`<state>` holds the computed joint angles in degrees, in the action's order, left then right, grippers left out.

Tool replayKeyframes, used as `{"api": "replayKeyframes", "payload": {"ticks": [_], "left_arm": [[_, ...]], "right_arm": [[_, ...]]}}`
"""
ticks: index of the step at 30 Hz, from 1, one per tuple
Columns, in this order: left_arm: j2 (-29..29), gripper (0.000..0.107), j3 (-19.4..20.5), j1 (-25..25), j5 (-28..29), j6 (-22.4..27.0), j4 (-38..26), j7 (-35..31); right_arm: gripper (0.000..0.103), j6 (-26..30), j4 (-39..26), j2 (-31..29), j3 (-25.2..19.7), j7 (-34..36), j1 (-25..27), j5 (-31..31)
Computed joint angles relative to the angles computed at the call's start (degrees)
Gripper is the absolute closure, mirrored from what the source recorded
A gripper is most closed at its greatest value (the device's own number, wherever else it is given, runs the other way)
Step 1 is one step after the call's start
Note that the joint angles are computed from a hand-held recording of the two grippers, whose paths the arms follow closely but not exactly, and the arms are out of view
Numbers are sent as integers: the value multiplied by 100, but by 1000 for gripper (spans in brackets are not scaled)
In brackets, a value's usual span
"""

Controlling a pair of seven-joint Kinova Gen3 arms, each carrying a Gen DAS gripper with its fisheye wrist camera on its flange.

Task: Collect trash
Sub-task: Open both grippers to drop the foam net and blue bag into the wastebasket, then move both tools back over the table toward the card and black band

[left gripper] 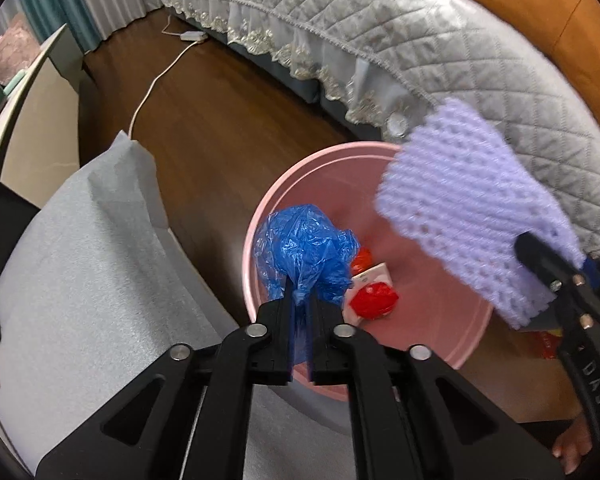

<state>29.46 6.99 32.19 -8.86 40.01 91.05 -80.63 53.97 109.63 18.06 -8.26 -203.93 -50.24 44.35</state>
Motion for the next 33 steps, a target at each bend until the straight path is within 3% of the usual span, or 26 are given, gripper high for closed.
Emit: {"api": "replayKeyframes", "payload": {"ticks": [1,3,5,9,18,22,26,33], "left_arm": [[50,57,-106,122,-104,70,-60,138],[27,25,-275,295,-298,-6,-9,441],[-44,24,-402,393,-453,-185,114,715],[-65,24,-269,232,-487,-38,77,688],[-679,24,-236,61,-603,-333,634,804],[-1313,24,-288,-24,-800,-517,1199,1071],[-2053,24,-182,-490,-732,-664,1808,1032],[-3504,24,-227,-1407,-544,-699,2801,429]], "right_arm": [[53,2,-16,30,4,34,36,-53],[41,-51,0,44,18,43,64,-91],[40,-106,-12,60,14,160,96,-133],[36,-47,-62,70,46,193,22,-108],[14,783,-309,34,-75,-307,-427,389],[8,981,-514,108,-210,-128,-542,392],[6,1092,-801,120,-297,-53,-762,339],[5,1456,-1747,510,-471,-129,-1778,747]]}}
